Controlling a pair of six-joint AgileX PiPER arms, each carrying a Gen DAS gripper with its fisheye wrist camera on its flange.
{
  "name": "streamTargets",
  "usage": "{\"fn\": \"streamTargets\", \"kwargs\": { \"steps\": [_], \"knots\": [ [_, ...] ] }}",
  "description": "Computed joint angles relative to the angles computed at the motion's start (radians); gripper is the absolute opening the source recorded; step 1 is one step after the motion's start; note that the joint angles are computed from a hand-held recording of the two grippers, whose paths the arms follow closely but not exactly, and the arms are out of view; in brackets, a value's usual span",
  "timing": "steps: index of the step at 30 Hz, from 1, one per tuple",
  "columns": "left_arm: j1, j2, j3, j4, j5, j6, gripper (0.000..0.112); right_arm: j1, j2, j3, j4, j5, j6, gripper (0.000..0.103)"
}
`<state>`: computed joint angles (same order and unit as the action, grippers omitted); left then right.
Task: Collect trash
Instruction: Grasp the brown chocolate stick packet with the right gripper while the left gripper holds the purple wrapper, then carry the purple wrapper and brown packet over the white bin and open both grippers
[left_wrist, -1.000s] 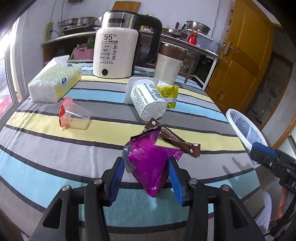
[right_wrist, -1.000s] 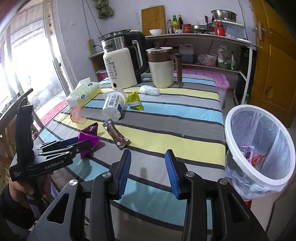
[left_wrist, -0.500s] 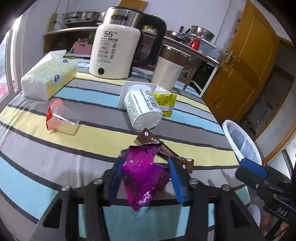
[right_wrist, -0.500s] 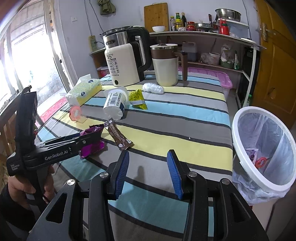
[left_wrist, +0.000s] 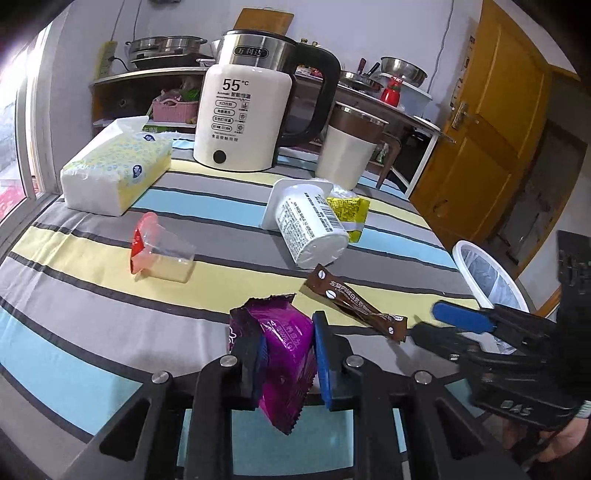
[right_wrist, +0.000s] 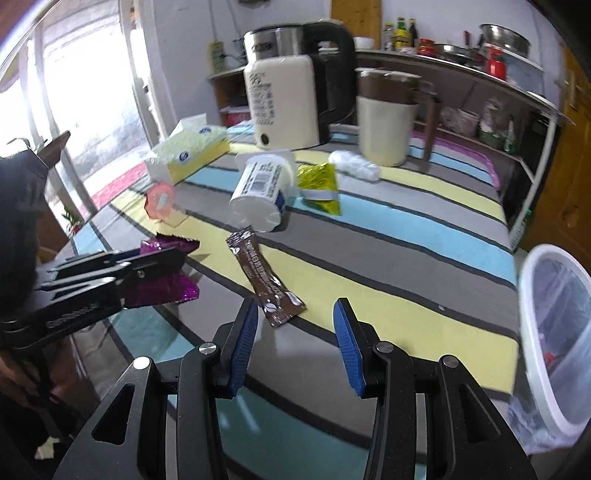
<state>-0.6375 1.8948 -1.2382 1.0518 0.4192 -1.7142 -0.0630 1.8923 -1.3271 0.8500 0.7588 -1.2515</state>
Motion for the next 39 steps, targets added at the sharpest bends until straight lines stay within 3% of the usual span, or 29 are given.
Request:
{"fn": "streamTargets", "kwargs": {
  "steps": [9,11,13,15,28,39],
  "knots": [
    [0.019,-0.028,0.042,0.055,-0.022,-0.059,0.023,0.085,0.06,-0.07,-0.148,-0.027,0.106,0.044],
    [0.019,-0.027,0.041,0.05,-0.023,-0.053,0.023,0.085,0.056,-0.061,-0.149,-0.038,0.103,0.037],
    [0.018,-0.027,0.04,0.045,-0.025,-0.047,0.023,0.08,0.053,-0.058,-0.145,-0.035,0.101,0.028],
    [0.014,-0.027,0.038,0.042,-0.026,-0.043,0.023,0.073,0.048,-0.051,-0.141,-0.032,0.099,0.027],
    [-0.025,-0.031,0.014,0.021,-0.005,-0.001,0.023,-0.024,-0.024,0.038,-0.042,-0.001,0.054,0.026],
    [-0.075,0.02,-0.08,-0.07,0.0,0.122,0.023,-0.147,-0.078,0.084,0.022,0.034,0.033,0.026]
  ]
}}
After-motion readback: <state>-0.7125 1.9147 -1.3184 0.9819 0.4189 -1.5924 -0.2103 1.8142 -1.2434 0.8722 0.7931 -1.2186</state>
